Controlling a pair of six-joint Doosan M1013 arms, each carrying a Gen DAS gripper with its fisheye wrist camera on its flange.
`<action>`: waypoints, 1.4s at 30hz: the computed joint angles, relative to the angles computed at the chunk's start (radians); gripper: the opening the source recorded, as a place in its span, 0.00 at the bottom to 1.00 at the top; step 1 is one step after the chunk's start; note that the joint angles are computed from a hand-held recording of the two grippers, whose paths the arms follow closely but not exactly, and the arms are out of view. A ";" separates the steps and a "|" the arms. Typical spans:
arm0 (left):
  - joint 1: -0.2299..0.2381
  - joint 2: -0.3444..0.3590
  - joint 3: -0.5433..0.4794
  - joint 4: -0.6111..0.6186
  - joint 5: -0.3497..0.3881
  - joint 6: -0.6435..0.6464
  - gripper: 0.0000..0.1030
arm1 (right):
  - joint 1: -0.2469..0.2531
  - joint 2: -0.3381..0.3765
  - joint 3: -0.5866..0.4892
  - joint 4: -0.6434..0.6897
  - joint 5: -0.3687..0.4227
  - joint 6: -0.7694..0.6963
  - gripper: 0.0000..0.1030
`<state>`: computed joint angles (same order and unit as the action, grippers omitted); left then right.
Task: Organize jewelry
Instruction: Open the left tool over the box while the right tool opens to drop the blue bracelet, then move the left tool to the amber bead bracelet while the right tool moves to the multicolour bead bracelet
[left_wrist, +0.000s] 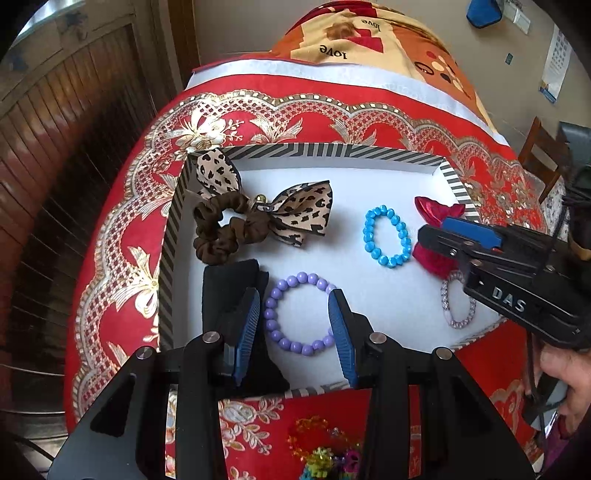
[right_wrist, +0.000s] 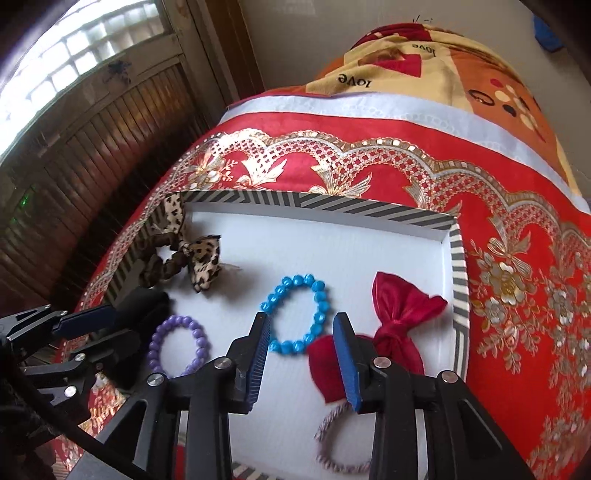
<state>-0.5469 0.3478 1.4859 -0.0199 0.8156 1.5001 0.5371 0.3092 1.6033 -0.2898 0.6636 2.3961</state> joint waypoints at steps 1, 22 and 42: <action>-0.001 -0.004 0.004 0.002 -0.002 -0.002 0.37 | 0.004 -0.002 0.000 -0.006 0.001 0.008 0.33; -0.008 -0.156 0.166 0.003 -0.106 0.017 0.37 | 0.152 -0.127 0.102 -0.248 0.066 0.358 0.40; 0.094 -0.198 0.252 -0.314 0.039 0.299 0.44 | 0.263 -0.196 0.236 -0.271 0.164 0.574 0.40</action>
